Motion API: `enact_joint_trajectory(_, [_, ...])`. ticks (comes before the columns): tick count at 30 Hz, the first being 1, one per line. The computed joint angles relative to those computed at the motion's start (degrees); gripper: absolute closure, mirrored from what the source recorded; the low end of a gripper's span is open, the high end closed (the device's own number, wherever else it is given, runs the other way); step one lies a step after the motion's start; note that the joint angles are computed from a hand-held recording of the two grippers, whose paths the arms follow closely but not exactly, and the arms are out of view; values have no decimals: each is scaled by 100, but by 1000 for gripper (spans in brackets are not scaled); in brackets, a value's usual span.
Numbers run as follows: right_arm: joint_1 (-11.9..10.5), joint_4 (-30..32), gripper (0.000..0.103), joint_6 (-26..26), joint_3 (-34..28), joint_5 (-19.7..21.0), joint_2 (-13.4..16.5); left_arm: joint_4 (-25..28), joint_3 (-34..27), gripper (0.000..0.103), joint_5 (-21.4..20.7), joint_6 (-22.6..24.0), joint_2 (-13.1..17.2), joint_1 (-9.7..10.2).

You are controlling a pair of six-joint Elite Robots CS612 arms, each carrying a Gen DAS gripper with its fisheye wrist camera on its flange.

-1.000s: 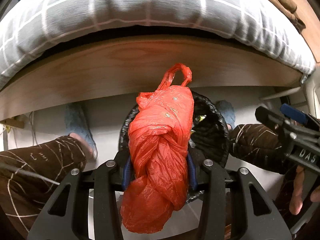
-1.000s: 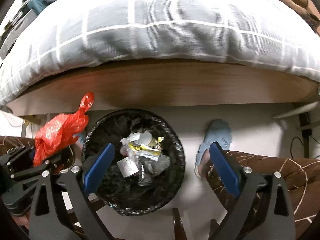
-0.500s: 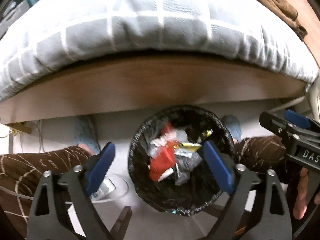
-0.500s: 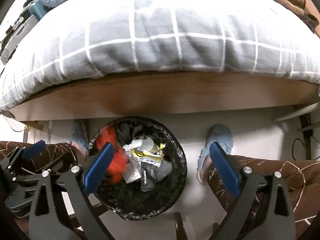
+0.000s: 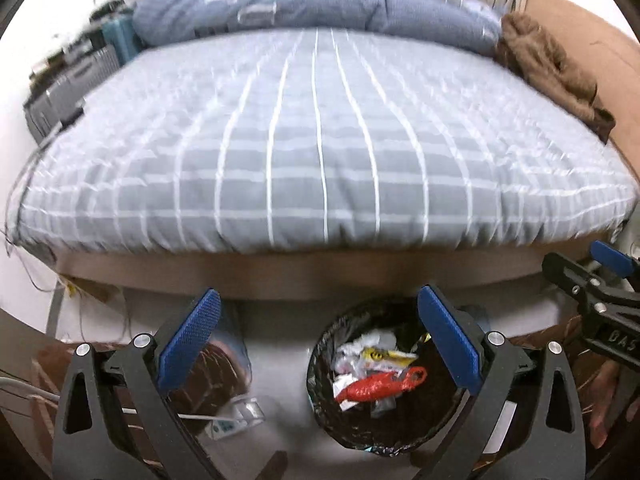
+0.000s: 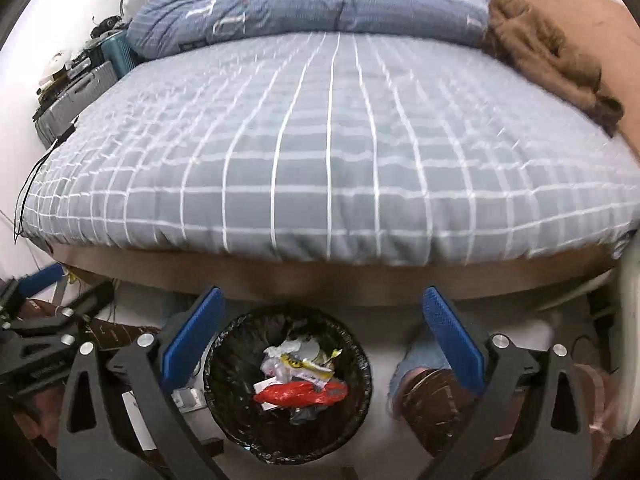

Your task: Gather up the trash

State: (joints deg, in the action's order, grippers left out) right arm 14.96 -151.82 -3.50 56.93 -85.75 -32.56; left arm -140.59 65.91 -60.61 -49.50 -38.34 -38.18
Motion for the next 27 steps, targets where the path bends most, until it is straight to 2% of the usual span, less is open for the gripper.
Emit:
enact_joint_trajectory(6, [-22,-413,8,-1,402,73,-393,-323,263,6,194,-18,-330,-105])
enact_joint_trajectory(10, [-8,-776,8,10,677,-49,-615,-470,406,6,382,112,-523,-205])
enact_joint_trajectory(16, [-1,-1107,8,5,1005,-180,-877,-555,463,6,545,221,-646,-306])
enact_joint_trajectory(27, [-10,-1120,8,-39,1125,-190,-985,-471,480,6,551,168,-686,-310])
